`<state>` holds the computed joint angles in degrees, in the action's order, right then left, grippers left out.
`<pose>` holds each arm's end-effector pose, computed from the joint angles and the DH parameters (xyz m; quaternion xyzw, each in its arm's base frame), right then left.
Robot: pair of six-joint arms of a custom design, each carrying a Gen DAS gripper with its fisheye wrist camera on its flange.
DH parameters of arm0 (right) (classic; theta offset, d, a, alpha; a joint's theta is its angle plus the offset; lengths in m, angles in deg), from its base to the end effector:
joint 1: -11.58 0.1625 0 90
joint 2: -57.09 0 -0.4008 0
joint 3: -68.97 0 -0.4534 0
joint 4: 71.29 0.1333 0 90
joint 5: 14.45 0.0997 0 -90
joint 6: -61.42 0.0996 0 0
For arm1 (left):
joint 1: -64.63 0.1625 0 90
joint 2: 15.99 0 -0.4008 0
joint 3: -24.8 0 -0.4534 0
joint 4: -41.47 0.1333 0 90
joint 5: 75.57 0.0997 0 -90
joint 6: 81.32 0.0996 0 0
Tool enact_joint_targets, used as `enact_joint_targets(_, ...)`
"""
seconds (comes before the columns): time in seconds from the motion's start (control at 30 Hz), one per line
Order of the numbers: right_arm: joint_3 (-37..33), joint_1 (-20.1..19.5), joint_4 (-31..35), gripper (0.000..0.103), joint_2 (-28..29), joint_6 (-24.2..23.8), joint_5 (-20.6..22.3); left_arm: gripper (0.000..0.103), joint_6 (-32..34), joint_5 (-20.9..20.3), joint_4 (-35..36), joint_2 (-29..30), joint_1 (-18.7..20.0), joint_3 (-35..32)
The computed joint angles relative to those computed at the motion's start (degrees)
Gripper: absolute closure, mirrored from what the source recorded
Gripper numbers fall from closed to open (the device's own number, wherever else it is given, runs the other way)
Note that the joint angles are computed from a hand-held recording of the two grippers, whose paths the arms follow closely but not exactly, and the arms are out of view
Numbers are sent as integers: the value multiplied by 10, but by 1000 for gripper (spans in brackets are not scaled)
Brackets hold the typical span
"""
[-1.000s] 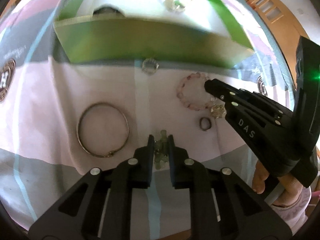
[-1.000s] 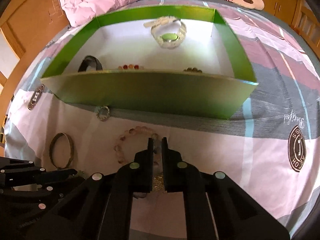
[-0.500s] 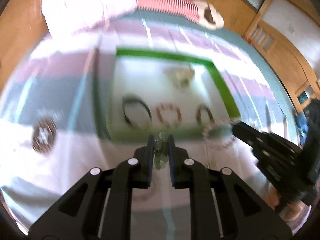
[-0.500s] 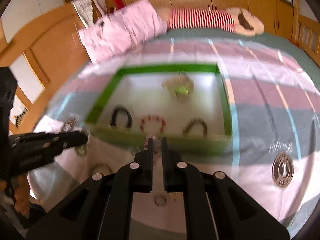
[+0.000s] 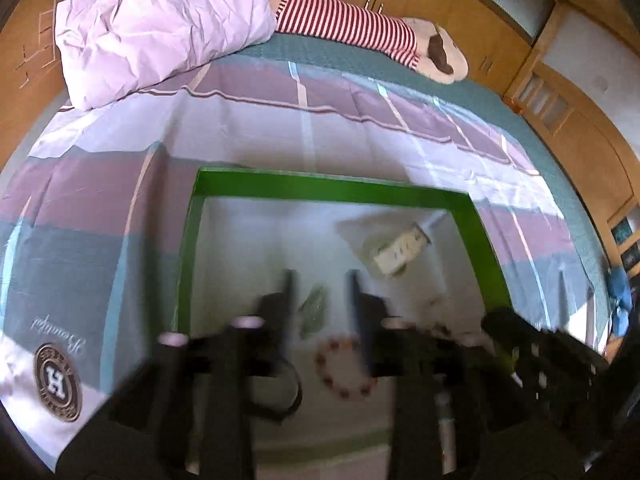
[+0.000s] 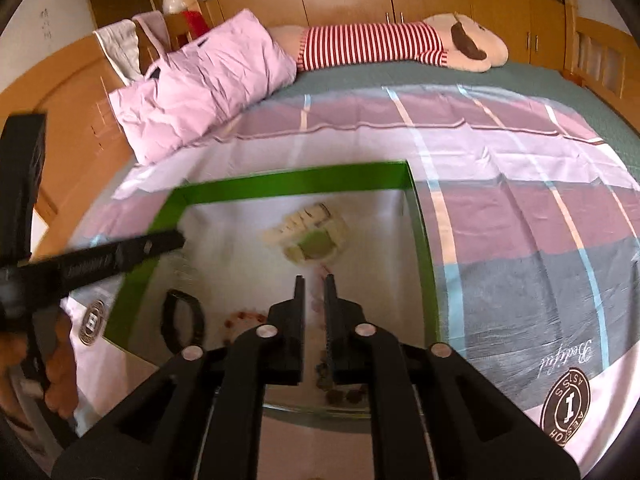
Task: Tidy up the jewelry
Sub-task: 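Open both tools to drop the bracelet and pendant into the box, then close the right tool on the gold flower ring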
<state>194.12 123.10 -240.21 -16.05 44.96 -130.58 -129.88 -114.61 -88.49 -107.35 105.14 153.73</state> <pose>0.2757 -0.4553 0.1541 0.2585 -0.9129 0.2361 0.2096 -0.2069 -0.4538 0.2282 -0.0016 0.9026 -0.3371 0.2678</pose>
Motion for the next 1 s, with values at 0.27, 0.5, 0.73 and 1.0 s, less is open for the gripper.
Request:
enact_joint_targets(0.27,45,27,169,70,-137,-9,43,45,-94,-29,182,-62,-81,6)
enact_joint_targets(0.5,75,-8,288,70,-156,71,-3,37,-304,-130,409,-176,-162,89)
enact_joint_targets(0.73,82,1,299,70,-125,72,-18,27,-375,-151,432,-162,-172,106)
enact_joint_targets(1.0,92,17,260,93,-105,38,-25,23,-359,-155,433,-125,-156,85)
